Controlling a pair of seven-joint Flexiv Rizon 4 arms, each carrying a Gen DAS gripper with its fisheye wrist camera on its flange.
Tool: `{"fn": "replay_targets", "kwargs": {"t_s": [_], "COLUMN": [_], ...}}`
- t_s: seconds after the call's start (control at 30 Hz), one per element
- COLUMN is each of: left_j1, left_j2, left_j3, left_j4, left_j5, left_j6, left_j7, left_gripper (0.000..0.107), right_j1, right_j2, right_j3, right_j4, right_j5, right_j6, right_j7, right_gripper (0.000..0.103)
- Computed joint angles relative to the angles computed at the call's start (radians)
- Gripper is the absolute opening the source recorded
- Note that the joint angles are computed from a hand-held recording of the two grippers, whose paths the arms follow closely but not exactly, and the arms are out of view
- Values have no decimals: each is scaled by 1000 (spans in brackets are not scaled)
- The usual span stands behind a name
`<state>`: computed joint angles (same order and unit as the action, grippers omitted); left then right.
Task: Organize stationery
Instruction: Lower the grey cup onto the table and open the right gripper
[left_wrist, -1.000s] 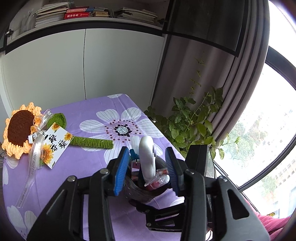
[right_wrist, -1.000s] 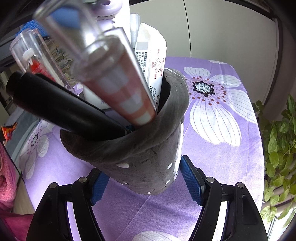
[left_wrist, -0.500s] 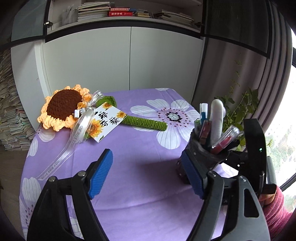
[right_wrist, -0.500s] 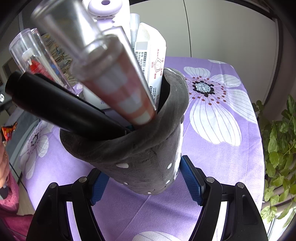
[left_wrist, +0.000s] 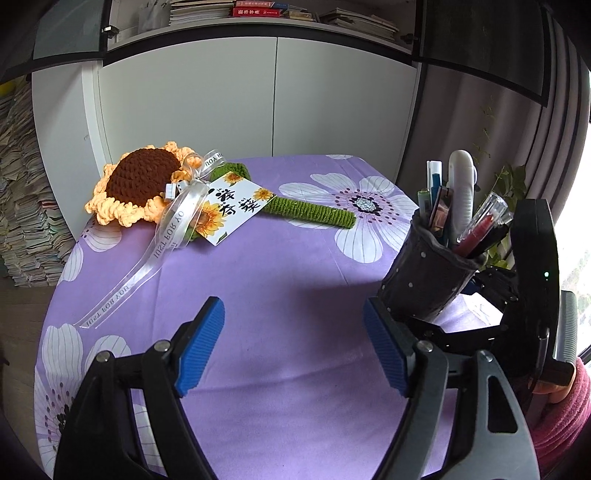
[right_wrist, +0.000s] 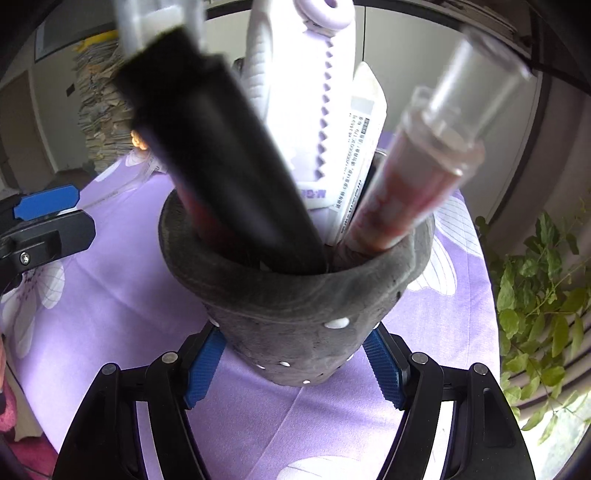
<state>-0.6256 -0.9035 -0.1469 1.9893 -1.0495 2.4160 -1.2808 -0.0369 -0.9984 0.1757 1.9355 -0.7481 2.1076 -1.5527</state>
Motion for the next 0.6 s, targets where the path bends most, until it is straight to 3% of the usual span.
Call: {"fn": "replay_targets", "kwargs": {"t_s": [0.1, 0.23, 0.4, 0.6], "left_j1": [9, 10, 23, 25], "left_j2": [-2, -11, -13, -12], "left_j3": [0, 3, 4, 17], "left_j4": [13, 19, 36, 50], "left_j5": [25, 19, 35, 63], "left_j6": [3, 9, -3, -4], "left_j7": [-23, -37, -65, -97], "left_gripper": [79, 80, 80, 81], "right_j1": [109, 177, 193, 127], "right_j2": [18, 26, 40, 30], "right_j3": [-76, -106, -93, -41], "right_j4": [26, 37, 56, 43], "right_j5": [141, 240, 282, 228], "right_j6": [39, 45, 23, -1], "right_j7": [-54, -96, -108, -90], "right_gripper": [74, 74, 74, 74]}}
